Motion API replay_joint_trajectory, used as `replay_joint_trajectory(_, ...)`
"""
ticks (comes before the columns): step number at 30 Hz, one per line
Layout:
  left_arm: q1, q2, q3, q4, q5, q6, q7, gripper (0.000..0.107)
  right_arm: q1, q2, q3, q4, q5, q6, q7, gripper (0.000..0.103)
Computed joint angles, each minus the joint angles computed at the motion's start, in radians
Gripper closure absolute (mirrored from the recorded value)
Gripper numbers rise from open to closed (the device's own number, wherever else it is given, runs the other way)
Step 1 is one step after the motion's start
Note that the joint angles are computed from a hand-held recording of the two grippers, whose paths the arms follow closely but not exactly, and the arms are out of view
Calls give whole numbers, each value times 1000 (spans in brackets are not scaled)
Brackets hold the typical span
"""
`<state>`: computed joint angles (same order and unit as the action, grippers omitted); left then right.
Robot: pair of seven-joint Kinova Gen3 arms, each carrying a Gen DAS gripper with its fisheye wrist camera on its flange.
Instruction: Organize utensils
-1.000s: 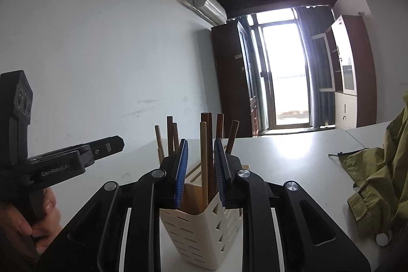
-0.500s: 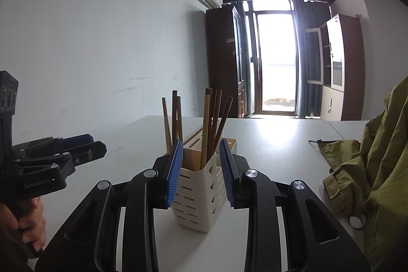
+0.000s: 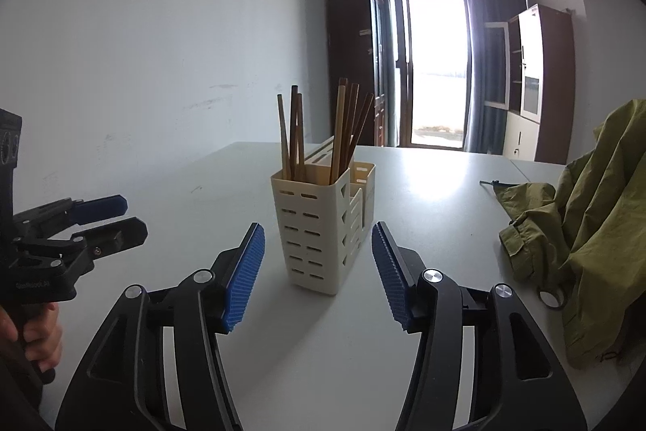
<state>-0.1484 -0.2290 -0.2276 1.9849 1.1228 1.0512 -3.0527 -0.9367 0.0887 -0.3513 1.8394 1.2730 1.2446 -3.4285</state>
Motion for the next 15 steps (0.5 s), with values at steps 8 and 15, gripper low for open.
replay_joint_trajectory(8,-14,-16,-26,43,16,45,-80,21,-39,-1,-25,39,-22,31,-56,31)
replay_joint_trajectory(15,-12,-22,-5,74,22,-20,-99,10,-53,-4,-29,59,-4,45,-64,17)
